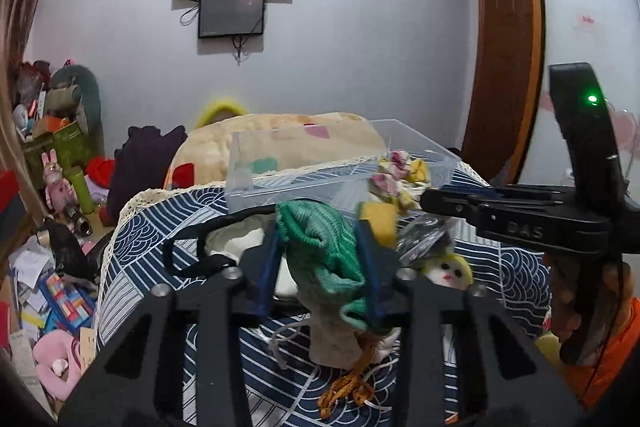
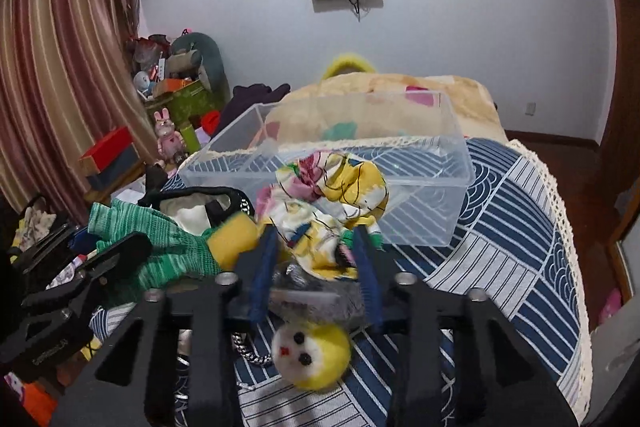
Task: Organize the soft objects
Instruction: 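Grasp the green knitted glove with the left tool while the right tool grasps the yellow floral scrunchie, then carry glove and scrunchie into the clear box and open both tools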
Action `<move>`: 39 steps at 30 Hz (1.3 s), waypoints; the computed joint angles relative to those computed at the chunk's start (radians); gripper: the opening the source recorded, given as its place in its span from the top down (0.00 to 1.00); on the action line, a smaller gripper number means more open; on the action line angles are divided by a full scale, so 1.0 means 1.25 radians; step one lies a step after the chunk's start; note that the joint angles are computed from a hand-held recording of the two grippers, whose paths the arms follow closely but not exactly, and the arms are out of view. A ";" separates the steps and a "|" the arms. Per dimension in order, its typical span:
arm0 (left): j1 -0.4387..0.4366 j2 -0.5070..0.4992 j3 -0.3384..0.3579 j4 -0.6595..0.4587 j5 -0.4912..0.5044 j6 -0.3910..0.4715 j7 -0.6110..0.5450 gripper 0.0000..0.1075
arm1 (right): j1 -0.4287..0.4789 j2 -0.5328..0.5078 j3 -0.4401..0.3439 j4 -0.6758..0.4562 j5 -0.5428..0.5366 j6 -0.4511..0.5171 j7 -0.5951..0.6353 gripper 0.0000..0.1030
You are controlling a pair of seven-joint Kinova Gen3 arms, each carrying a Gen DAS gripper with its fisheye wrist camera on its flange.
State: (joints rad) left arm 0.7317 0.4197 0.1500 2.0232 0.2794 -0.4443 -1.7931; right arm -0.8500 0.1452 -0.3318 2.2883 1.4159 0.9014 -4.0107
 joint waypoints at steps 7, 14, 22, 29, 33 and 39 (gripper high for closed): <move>-0.020 -0.014 0.017 0.000 -0.014 0.016 0.023 0.80 | -0.016 -0.017 -0.014 0.007 -0.011 0.041 0.001 0.89; -0.061 -0.046 0.035 0.004 -0.067 0.012 0.077 0.82 | -0.043 -0.031 -0.030 -0.009 -0.030 0.117 0.040 0.90; -0.089 -0.055 0.037 -0.042 -0.106 0.017 0.102 0.82 | -0.050 -0.047 -0.032 -0.028 -0.022 0.168 0.075 0.91; -0.049 -0.017 -0.018 -0.131 -0.028 0.054 0.062 0.82 | -0.022 -0.056 -0.023 -0.054 -0.009 0.177 0.132 0.91; -0.020 0.026 -0.058 -0.208 0.017 0.122 0.031 0.82 | 0.004 -0.045 -0.006 -0.074 -0.011 0.161 0.171 0.91; 0.061 0.081 -0.179 -0.308 0.070 0.243 0.009 0.82 | 0.049 -0.028 0.023 -0.086 -0.021 0.103 0.194 0.91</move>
State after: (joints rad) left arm 0.8077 0.5215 -0.0733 1.6381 0.3674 -0.1409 -1.7816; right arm -0.7892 0.1098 -0.3028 2.1812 1.3899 1.0302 -3.7684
